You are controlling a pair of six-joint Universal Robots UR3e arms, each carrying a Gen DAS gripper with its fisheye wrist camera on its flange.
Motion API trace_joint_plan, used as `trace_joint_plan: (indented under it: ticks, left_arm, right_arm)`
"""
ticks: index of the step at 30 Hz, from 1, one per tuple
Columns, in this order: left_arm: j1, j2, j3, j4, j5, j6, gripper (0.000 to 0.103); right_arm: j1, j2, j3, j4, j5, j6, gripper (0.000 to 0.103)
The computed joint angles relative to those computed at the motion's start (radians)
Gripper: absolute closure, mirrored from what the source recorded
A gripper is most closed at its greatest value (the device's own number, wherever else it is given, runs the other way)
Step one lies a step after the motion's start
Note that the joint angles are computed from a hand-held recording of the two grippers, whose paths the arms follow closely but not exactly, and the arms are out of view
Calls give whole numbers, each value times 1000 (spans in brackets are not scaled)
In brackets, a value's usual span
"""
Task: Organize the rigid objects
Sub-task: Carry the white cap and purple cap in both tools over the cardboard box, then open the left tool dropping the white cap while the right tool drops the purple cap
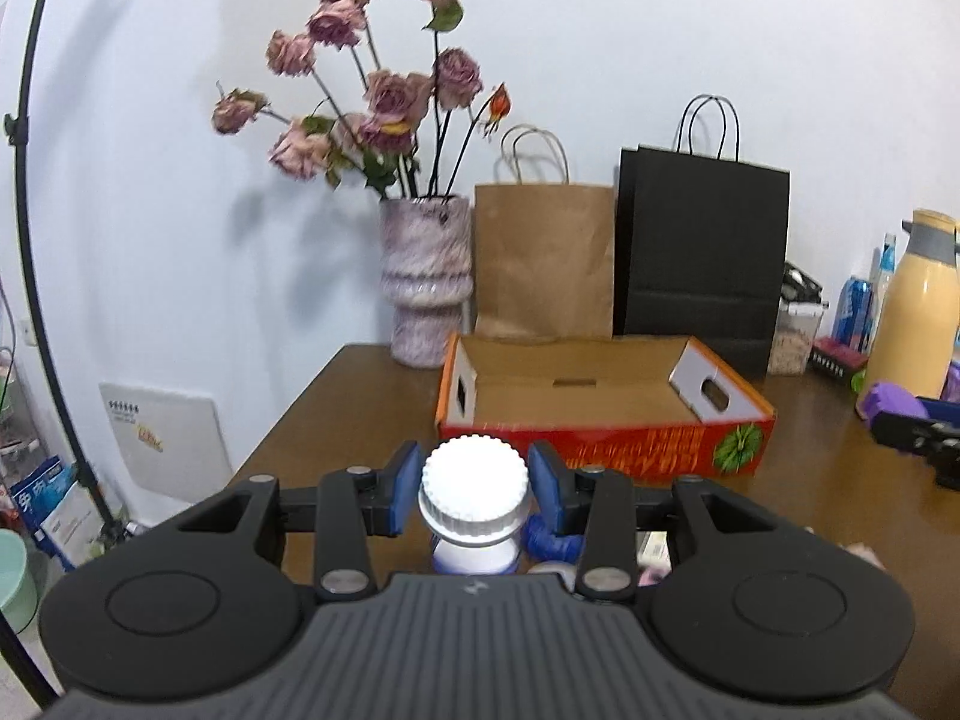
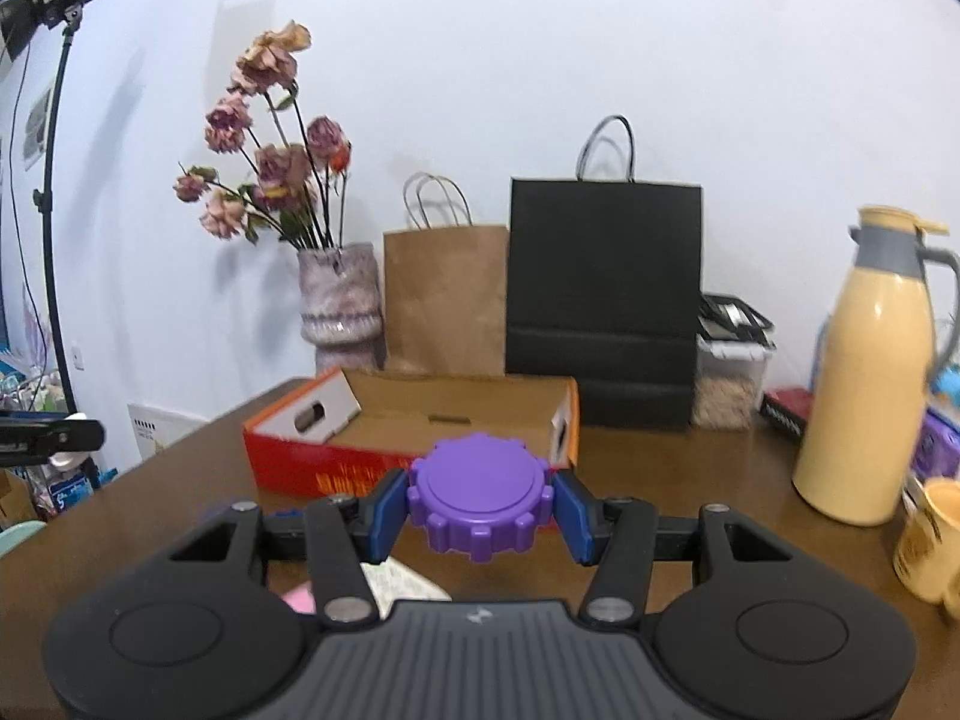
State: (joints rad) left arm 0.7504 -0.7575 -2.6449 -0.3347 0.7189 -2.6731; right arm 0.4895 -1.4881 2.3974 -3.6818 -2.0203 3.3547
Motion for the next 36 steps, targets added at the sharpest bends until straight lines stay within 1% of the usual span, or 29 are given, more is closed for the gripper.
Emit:
trace_joint_plan:
  ticks: [2,4,6,10,14,19,24,29,36]
  left_arm:
    - [-110,-186,39,218,79,-93,63]
    - [-193,-322,83,352,143,-153,63]
    - [-268,-441,135,452,204,-204,63]
    - [-381,-615,254,535,300,-278,63]
    - [-464,-758,370,584,379,-331,63]
    - [-551,-931,530,593,466,-386,63]
    - [-627,-1099,748,517,550,-431,63]
    - [-680,-1242,940,444,617,-434,63]
    - [-726,-1415,1182,333,682,-420,63]
  right_arm:
    - [-17,24,-50,13,25,-11,51]
    - [-36,50,-100,26,50,-20,51]
    - [-53,81,-147,33,71,-28,51]
    - [-78,150,-248,50,99,-34,51]
    - [-107,209,-353,82,130,-44,51]
    - [-142,280,-491,154,161,-67,51]
    - [-193,354,-612,215,223,-59,51]
    - [-242,443,-757,313,276,-69,51]
    - [-264,583,-965,456,281,-99,51]
